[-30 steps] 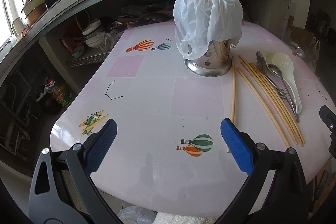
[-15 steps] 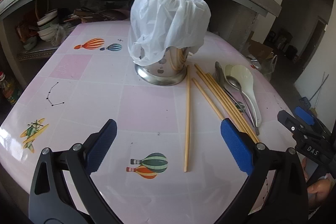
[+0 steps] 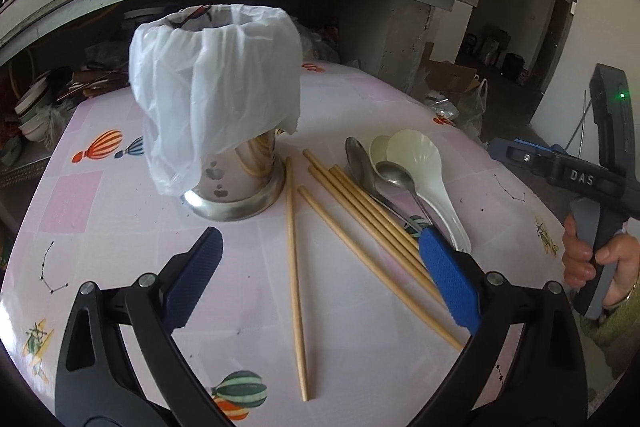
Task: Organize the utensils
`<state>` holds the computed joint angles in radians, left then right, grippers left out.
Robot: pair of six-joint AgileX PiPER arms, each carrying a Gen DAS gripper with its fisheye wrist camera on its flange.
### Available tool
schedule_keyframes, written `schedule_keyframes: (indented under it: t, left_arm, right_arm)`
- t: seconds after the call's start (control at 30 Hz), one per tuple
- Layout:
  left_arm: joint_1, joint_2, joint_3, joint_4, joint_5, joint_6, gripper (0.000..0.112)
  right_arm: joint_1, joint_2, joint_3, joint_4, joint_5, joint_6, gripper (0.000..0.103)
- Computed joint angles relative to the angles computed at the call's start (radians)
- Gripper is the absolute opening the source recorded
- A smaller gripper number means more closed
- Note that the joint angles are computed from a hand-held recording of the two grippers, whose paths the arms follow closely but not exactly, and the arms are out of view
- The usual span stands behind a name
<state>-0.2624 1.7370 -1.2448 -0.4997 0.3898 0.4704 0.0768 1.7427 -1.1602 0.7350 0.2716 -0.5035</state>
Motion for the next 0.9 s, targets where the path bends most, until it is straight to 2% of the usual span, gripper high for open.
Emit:
schedule_keyframes:
  t: [0.13,0.2,0.33,0.5,0.67,0.8,0.9]
  left_arm:
    - [-0.027,0.072,-0.097,0.029,0.008,-0.001,0.094]
    - [-0.043,0.124,-0.17,0.09,0.024,-0.047,0.083]
    - [-0.058,0.222,-0.315,0.156,0.087,-0.113,0.07]
    - [-0.081,0.347,-0.486,0.246,0.175,-0.162,0.047]
    - [-0.073,0.468,-0.677,0.228,0.286,-0.161,0.038]
    - [-0.061,0.57,-0.844,0.221,0.399,-0.178,0.032]
    - [-0.056,0.624,-0.935,0.229,0.46,-0.202,0.032]
  right_arm:
    - [-0.072,0.12,-0.151,0.091,0.148,-0.091,0.079]
    - [-0.098,0.188,-0.237,0.106,0.225,-0.106,0.075]
    - [-0.14,0.303,-0.367,0.182,0.37,-0.168,0.068]
    - [-0.173,0.449,-0.543,0.202,0.531,-0.166,0.06]
    - [-0.193,0.541,-0.662,0.228,0.631,-0.162,0.057]
    - [-0.198,0.572,-0.694,0.239,0.662,-0.173,0.056]
    - [-0.2,0.582,-0.699,0.247,0.671,-0.185,0.055]
